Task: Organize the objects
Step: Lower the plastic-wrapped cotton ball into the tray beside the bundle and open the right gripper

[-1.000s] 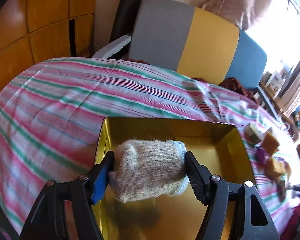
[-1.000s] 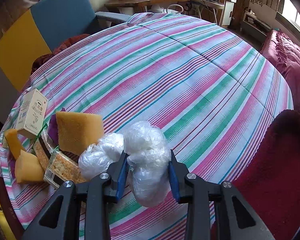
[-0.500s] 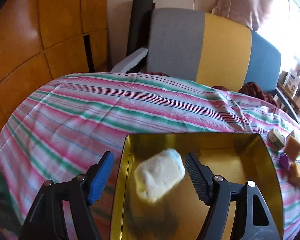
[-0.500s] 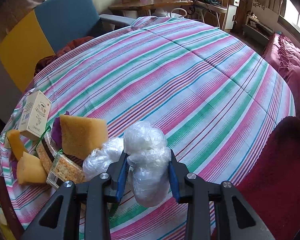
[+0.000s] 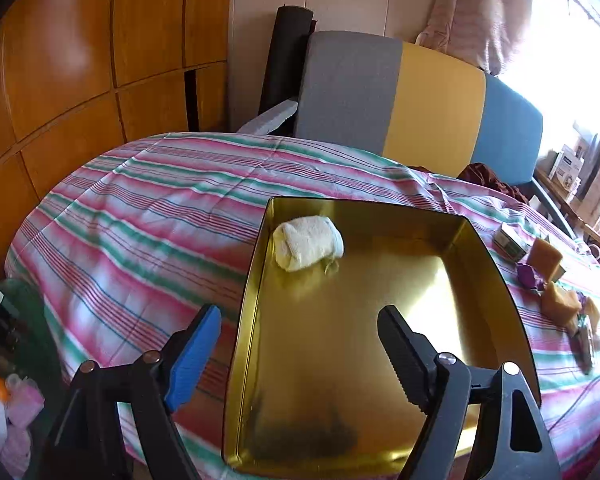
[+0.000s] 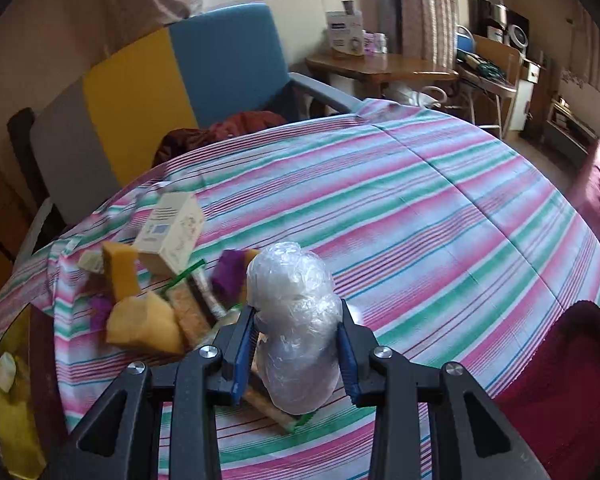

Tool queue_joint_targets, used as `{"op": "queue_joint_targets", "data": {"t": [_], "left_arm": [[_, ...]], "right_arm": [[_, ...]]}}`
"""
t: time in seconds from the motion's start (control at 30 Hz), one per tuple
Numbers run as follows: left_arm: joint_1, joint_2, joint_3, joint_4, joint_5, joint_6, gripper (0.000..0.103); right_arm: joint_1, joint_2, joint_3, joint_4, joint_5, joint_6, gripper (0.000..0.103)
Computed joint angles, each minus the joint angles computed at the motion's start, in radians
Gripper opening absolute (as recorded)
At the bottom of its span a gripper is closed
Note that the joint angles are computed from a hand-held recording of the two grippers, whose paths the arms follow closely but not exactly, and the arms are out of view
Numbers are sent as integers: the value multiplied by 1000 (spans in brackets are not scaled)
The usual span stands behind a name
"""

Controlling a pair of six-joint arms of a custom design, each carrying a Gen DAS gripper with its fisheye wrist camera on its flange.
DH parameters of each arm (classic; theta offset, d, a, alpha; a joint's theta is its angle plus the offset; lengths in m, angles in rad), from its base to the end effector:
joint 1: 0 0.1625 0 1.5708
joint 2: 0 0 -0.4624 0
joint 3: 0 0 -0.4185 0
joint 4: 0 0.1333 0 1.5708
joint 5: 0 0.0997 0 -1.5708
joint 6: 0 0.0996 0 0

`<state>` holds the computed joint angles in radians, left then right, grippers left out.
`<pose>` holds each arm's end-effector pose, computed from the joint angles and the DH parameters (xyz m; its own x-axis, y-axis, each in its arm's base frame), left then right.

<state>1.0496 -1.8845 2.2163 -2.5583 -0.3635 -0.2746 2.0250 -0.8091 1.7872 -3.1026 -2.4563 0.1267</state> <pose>0.0203 -0.4194 0.4987 -0.6769 -0.4917 -0.5477 0.2193 0.5756 -0.7878 0.3448 -0.5782 0.1488 -0.7885 0.1840 0.5868 -0.2758 0.7471 -0.6048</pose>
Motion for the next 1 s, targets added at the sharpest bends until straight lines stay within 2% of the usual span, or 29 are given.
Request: {"op": "queue_joint_targets", "data": {"t": [0.07, 0.13, 0.27, 0.47, 0.57, 0.67, 0.8, 0.97, 1.0], "left_arm": [[-11, -15, 7, 14, 9, -18, 85], [-16, -30, 11, 34, 14, -43, 85], [-26, -59, 21, 73, 34, -81, 87], [-28, -115, 29, 184, 40, -171, 87], [-38, -147, 40, 198, 47, -182, 87], [-32, -172, 44, 218, 44, -199, 87], [-14, -196, 45, 240, 40, -233, 87], [7, -220, 48, 259, 48, -267, 87], [13, -222, 47, 264, 46, -273, 87]], "right_arm": [[28, 16, -22, 19, 34, -20, 36], [37, 73, -80, 42, 109, -49, 36], [98, 143, -163, 125, 226, -137, 36], [164, 292, -347, 352, 459, -185, 36], [189, 379, -456, 473, 541, -195, 36], [211, 475, -575, 588, 578, -192, 36], [220, 593, -731, 740, 604, -130, 36], [222, 716, -913, 826, 634, -42, 39], [220, 736, -943, 830, 652, -22, 42]]}}
